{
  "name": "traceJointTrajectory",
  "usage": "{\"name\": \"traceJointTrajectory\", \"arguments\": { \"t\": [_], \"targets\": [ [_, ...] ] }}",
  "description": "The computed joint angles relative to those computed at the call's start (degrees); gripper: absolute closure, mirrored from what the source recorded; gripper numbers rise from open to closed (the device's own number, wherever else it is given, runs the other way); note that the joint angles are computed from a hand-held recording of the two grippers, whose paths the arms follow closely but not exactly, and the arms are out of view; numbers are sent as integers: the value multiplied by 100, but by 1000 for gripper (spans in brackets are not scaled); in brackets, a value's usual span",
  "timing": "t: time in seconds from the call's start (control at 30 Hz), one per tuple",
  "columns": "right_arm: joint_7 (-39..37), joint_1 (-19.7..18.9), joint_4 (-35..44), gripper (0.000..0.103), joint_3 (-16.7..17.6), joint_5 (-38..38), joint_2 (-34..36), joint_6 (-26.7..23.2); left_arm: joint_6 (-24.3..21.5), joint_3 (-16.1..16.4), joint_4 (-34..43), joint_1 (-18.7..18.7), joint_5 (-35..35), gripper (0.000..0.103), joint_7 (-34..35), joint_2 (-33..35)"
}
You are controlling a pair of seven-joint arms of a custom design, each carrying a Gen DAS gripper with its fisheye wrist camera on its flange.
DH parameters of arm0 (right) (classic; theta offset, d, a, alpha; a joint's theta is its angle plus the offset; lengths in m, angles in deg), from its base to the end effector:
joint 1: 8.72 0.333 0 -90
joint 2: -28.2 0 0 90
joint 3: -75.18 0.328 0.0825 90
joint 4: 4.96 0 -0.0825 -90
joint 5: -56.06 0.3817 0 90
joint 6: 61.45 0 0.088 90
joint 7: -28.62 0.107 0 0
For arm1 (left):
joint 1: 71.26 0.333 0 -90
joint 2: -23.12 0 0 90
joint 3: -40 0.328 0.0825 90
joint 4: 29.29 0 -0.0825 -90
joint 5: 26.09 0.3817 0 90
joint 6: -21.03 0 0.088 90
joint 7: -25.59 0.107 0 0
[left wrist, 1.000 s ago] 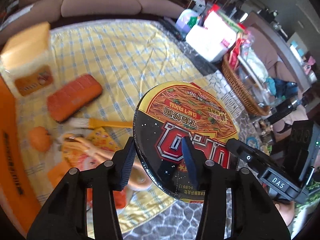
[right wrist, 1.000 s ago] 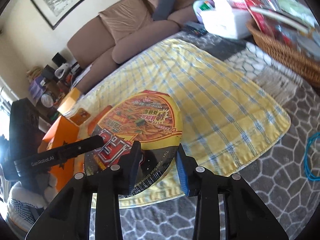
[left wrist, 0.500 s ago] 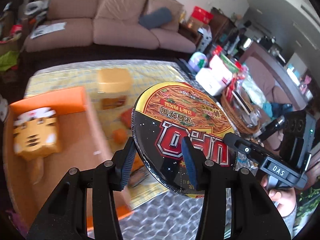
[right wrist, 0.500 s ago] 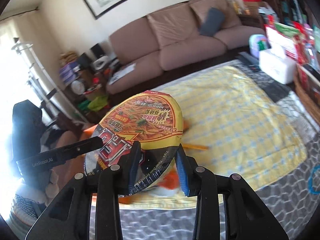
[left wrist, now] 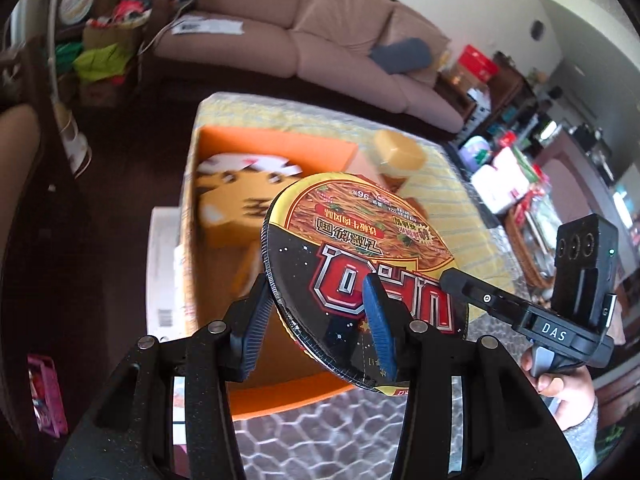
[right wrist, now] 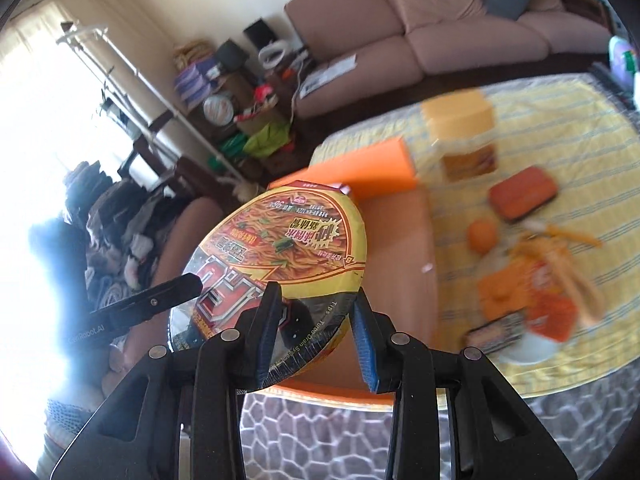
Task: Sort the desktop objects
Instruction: 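Lift the UFO noodle bowl with the right gripper toward the orange box, then lower the noodle bowl into the orange box beside the tiger box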
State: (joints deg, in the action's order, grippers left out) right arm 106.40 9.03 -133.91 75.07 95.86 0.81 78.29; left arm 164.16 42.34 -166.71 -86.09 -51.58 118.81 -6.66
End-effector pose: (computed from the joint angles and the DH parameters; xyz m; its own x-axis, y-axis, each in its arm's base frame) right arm 0.4268 0.1369 0.6373 0.2908 -0.8034 -0.5195 -0.8206 0.0697 -0.5673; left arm 0.4221 -0.0879 0.5847 -0.1184 -0.9090 0.3996 -0.8444 -0.1196 -0.5223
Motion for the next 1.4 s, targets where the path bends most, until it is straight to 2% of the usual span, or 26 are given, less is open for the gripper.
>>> {"name": "traceJointTrajectory", "arguments": {
  "t": [0.1, 0.23, 0.5, 0.8, 0.87, 1.13, 1.2, 1.27, 1.33, 1.4],
  "targets": [
    [54, 92, -13, 68, 75, 82, 223, 24, 49, 135, -168, 26, -72, 60, 165, 46],
    [53, 133, -22, 68, 117, 110, 483, 44, 81, 99, -291, 99, -29, 60, 284, 139],
    [61, 107, 84, 68, 149, 76, 833, -71, 29, -184, -285, 335, 457, 57, 199, 372],
    [2, 73, 163, 67, 143, 193, 989, -274, -132, -505, -242, 428, 1286, 43, -235, 313],
    [-44, 65, 161, 67, 132, 230, 977, -317, -137, -467, -252, 368, 1307, 38, -253, 284],
    [2, 47, 163, 66, 175, 244, 955, -376, -210, -401, -285, 315, 1420, 34, -358, 141],
    [45, 45, 162, 66, 213, 185, 965, -331, -126, -554, -310, 432, 1713, 12, -485, 107],
    [105, 36, 176, 66, 256, 65, 983, -308, -129, -584, -255, 432, 1890, 12, -520, 128],
    [349, -36, 244, 66, 383, -410, 1043, -322, -121, -506, -181, 356, 1826, 12, -512, 120],
    [348, -8, 249, 66, 361, -457, 1066, -289, -45, -467, -144, 332, 1816, 12, -500, 73]
  ]
}}
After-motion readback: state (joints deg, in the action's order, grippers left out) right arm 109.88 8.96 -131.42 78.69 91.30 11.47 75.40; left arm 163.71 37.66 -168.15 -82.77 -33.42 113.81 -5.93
